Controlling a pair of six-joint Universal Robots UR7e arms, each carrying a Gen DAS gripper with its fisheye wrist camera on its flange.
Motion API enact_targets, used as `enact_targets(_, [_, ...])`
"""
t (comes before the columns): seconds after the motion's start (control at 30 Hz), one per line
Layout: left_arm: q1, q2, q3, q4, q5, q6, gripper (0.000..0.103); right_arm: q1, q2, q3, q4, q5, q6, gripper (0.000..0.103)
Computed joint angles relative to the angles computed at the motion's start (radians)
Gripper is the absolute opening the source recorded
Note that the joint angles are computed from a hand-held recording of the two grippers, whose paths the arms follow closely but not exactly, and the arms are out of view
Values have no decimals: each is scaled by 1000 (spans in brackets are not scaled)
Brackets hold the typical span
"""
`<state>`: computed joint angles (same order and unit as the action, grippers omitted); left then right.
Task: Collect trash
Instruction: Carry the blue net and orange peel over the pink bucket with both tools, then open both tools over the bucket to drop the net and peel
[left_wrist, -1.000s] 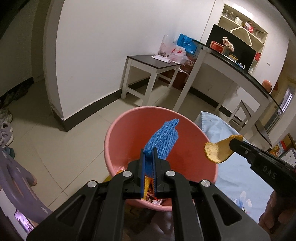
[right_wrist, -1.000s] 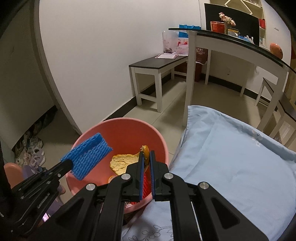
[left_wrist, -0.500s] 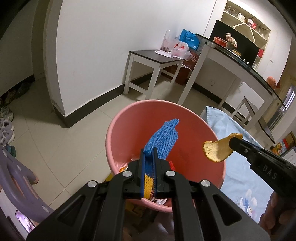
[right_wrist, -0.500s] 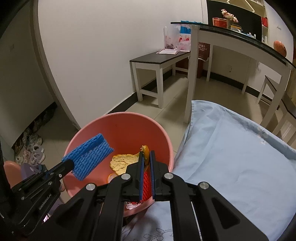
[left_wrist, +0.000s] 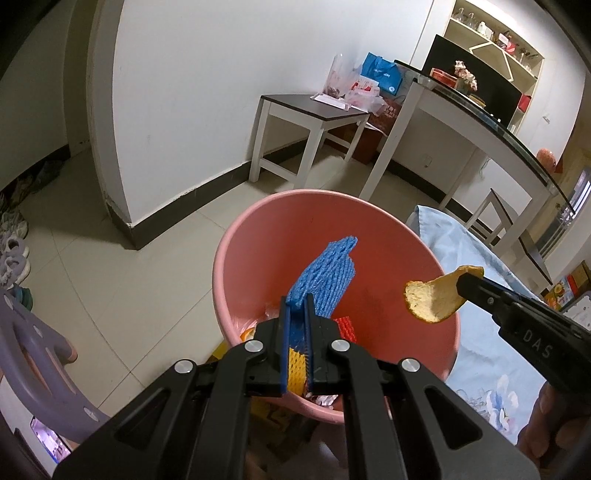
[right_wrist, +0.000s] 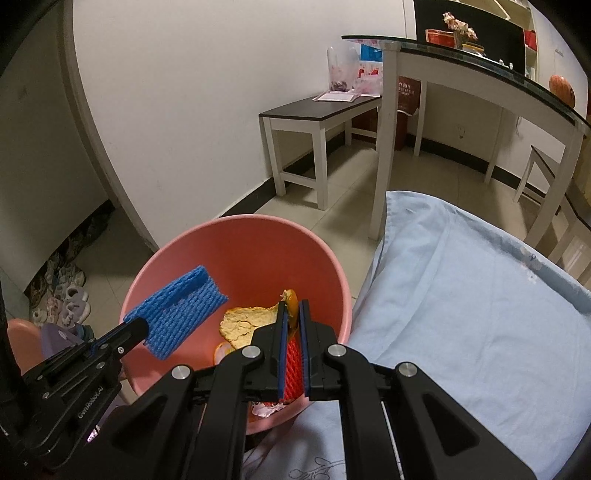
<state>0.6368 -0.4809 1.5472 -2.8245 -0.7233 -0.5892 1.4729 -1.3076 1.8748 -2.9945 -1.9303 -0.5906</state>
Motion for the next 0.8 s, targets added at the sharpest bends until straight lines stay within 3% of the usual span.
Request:
enact_targets(0.57, [4, 0, 7, 8, -9, -11, 6, -3, 9, 2, 1, -6, -5, 6])
enact_targets(0.8, [11, -9, 21, 2, -56, -19, 7, -2, 9, 3, 5, -12, 3, 6])
